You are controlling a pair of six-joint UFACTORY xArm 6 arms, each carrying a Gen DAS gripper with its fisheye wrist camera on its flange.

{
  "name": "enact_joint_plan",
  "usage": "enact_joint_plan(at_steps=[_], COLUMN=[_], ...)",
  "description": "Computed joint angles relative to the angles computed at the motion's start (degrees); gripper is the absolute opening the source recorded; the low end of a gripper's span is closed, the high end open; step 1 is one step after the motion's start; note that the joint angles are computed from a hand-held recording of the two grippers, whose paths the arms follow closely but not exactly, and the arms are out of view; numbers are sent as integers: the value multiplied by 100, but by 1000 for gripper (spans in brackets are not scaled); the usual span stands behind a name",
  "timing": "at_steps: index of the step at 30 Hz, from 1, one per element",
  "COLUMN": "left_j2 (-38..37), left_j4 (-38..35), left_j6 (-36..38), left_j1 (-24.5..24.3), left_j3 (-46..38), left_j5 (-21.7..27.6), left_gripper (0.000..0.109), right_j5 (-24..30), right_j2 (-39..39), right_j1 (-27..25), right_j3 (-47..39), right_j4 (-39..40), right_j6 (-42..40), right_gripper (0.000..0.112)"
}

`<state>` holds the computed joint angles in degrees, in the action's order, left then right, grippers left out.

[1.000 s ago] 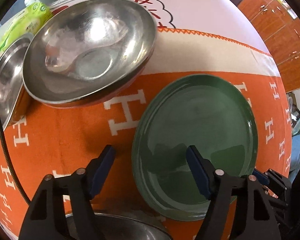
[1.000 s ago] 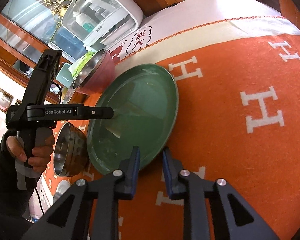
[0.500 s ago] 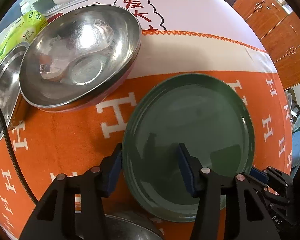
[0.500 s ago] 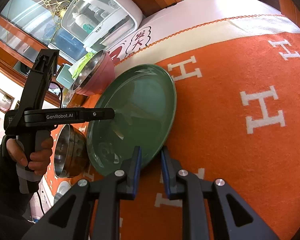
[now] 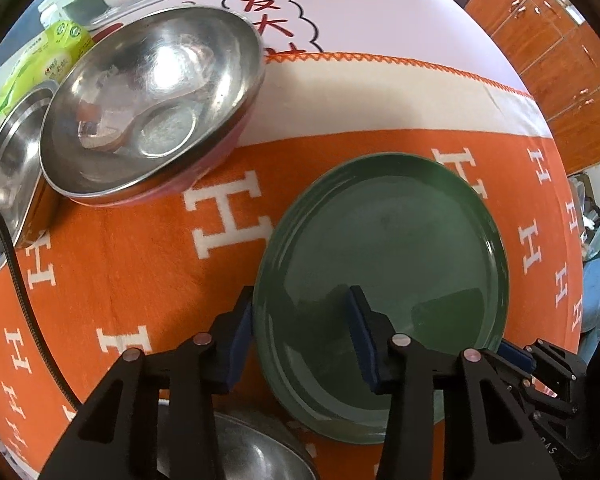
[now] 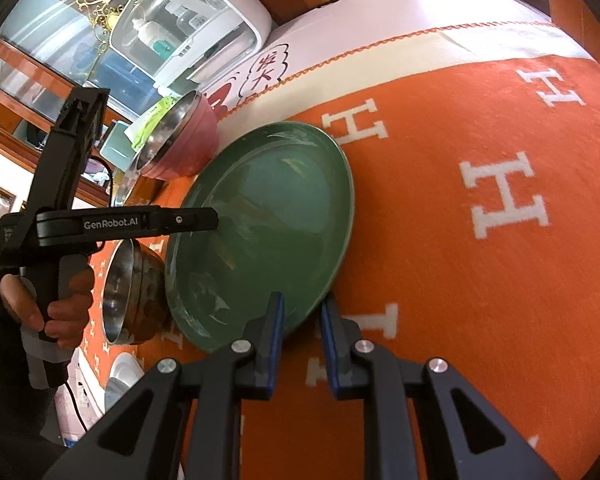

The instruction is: Organize plates and bowls

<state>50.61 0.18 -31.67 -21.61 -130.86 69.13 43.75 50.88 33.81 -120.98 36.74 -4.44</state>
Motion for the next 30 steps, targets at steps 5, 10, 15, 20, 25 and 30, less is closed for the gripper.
enact_joint_plan(at_steps=[5, 10, 15, 20, 25, 30], left_j2=[-1, -19, -92, -682, -1327, -2053], left_j4=[55, 83, 162, 264, 324, 438], left_j6=[-3, 71, -7, -75, -278, -523], left_j1=[-134, -271, -475, -675, -850, -1003], left_j3=[-98, -235, -331, 407, 1245, 2173], left_j5=[112, 158, 219, -36, -285, -648], left_gripper=[40, 40, 40, 40, 40, 40], right_j5=[-194, -501, -825, -1205, -1491, -1743], right_j2=[-537, -1032, -1584, -2056, -2468, -2908], right_j1=[-7, -8, -17, 20, 92, 209], right_j3=[813, 1491, 2234, 2851, 3311, 3746], right_j4=[149, 157, 208, 181, 13, -420], right_j6=[-49, -72, -151, -158, -97, 67], right_gripper=[17, 17, 17, 17, 17, 17])
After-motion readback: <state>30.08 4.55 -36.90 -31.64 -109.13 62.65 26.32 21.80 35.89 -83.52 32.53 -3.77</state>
